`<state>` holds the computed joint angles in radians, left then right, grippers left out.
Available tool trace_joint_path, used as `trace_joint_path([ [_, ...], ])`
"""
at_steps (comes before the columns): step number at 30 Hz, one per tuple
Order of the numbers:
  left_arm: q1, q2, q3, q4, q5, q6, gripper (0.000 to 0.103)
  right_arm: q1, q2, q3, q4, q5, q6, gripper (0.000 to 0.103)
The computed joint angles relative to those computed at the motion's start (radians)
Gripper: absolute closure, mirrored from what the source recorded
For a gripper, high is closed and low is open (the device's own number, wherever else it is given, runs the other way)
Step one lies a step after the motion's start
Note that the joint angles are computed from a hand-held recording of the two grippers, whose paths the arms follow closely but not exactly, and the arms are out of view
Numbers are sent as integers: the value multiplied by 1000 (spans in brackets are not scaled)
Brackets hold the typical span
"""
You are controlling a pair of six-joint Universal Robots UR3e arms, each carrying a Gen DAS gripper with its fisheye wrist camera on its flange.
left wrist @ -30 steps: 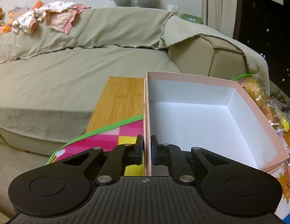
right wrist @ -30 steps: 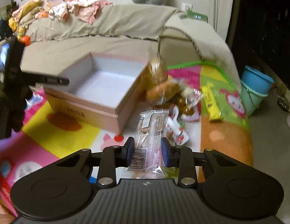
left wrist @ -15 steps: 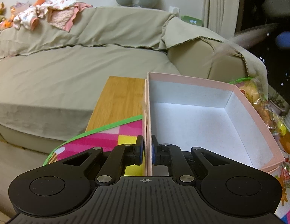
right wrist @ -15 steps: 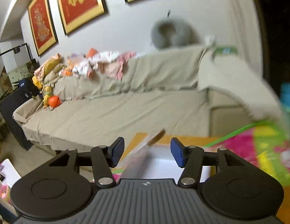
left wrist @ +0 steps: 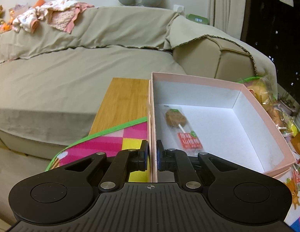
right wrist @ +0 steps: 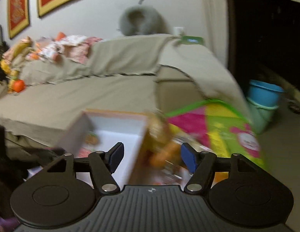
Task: Organize objects
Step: 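Pick the red hawthorn stick pack with the right tool and drop it into the box, then grasp the yellow bread bun pack with the right tool and place it in the box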
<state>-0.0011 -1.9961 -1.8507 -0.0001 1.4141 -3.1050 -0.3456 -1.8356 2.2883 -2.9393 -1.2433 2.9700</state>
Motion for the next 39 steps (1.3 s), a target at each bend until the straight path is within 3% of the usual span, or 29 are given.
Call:
trace_joint_path([
  [4, -8, -1, 0, 2, 14, -1, 93, -102, -112, 124, 18, 6, -53, 33],
  [11, -10, 6, -7, -1, 20, 1, 93, -124, -176, 235, -2, -32, -126, 25],
  [17, -11, 18, -28, 10, 24, -9, 93, -33, -41, 233, -117, -96, -147, 24],
  [23, -9, 28, -34, 3, 21, -7, 93, 131, 289, 98, -341, -241, -194, 25],
  [24, -6, 32, -38, 3, 18, -3, 93, 140, 309, 69, -340, -244, -193, 25],
  [29, -3, 40, -50, 9, 12, -5, 93, 36, 307, -108, -182, 24, -33, 25],
  [36, -10, 36, -47, 7, 19, -7, 93, 183, 590, -461, -158, -101, 107, 25],
  [37, -10, 37, -48, 7, 20, -5, 93, 199, 619, -498, -141, -112, 110, 28],
  [39, -8, 42, -53, 7, 17, -2, 92, 220, 655, -556, -93, -125, 112, 53],
])
